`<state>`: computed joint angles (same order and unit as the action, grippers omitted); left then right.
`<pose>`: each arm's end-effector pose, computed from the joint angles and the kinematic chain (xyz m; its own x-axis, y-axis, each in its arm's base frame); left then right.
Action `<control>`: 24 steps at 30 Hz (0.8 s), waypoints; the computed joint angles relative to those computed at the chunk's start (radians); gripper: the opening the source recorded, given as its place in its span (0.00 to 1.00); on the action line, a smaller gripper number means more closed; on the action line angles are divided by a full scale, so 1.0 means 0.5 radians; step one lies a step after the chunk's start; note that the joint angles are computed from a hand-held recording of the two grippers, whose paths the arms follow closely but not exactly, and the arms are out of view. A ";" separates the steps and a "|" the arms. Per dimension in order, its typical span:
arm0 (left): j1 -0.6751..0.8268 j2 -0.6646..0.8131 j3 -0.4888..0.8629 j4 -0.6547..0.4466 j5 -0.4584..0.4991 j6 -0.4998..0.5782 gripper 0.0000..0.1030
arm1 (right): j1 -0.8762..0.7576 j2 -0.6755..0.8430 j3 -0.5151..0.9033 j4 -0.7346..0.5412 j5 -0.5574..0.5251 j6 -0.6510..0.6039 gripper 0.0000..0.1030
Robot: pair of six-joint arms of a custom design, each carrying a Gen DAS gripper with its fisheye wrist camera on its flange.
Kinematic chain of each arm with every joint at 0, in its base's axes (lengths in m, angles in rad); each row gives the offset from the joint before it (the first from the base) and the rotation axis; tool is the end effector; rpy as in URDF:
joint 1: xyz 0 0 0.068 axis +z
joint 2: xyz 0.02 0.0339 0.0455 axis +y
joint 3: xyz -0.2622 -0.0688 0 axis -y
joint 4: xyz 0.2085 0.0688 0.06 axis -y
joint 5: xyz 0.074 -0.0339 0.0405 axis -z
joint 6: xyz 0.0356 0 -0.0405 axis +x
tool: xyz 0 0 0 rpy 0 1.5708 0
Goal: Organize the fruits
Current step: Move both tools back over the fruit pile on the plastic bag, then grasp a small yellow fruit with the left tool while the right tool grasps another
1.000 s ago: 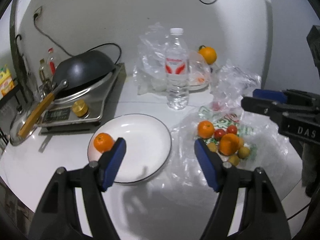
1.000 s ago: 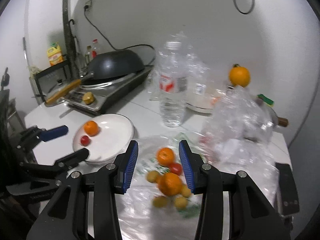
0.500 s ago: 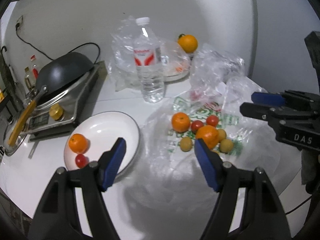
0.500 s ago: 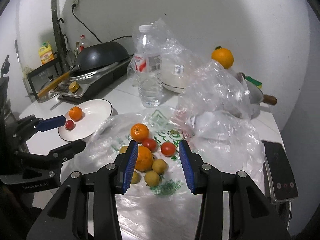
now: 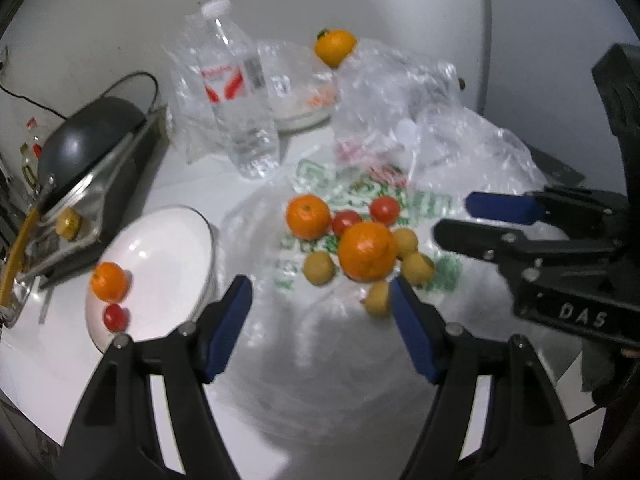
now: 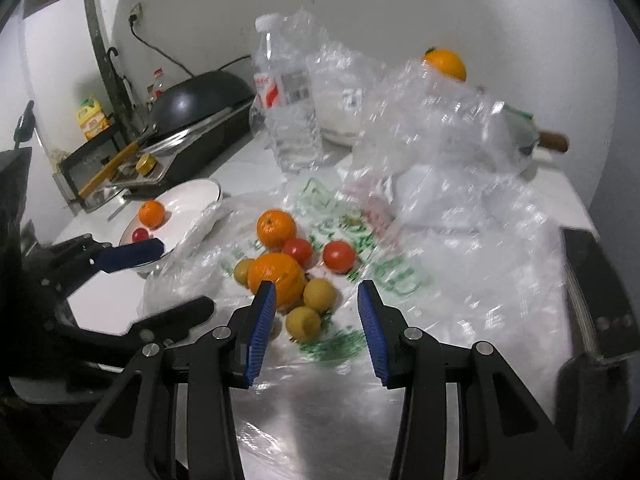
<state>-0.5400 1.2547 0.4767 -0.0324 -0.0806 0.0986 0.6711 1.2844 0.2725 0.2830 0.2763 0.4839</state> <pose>0.1769 -0.1027 0.1798 -0.5727 0.4577 -0.6801 0.5238 0.8425 0.1259 0.1533 0.1094 0.1480 -0.6659 0.0428 -0.7448 -0.1458 0.9716 0.1862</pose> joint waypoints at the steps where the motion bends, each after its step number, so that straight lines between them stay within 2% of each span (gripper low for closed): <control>1: -0.012 0.023 -0.009 0.016 -0.005 -0.009 0.70 | -0.012 0.035 0.000 0.024 -0.027 -0.011 0.43; 7: -0.056 0.174 -0.016 0.070 -0.034 -0.070 0.70 | -0.109 0.179 -0.050 0.216 -0.226 -0.079 0.43; 9: -0.081 0.189 -0.020 0.083 -0.032 -0.056 0.70 | -0.128 0.233 -0.066 0.282 -0.267 -0.105 0.38; 12: -0.100 0.226 -0.006 0.090 -0.035 -0.033 0.70 | -0.159 0.297 -0.076 0.349 -0.321 -0.124 0.34; 13: -0.098 0.253 0.002 0.090 -0.034 -0.030 0.70 | -0.160 0.323 -0.065 0.353 -0.332 -0.120 0.34; 15: -0.093 0.307 0.023 0.079 -0.043 -0.028 0.69 | -0.171 0.375 -0.025 0.321 -0.350 -0.120 0.26; 20: -0.123 0.331 0.026 0.095 -0.018 -0.031 0.68 | -0.192 0.350 -0.031 0.303 -0.396 -0.150 0.25; 22: -0.156 0.348 0.043 0.091 -0.009 -0.022 0.62 | -0.208 0.296 -0.042 0.267 -0.386 -0.165 0.25; 24: -0.187 0.370 0.057 0.097 -0.013 -0.011 0.59 | -0.239 0.207 -0.075 0.231 -0.389 -0.180 0.25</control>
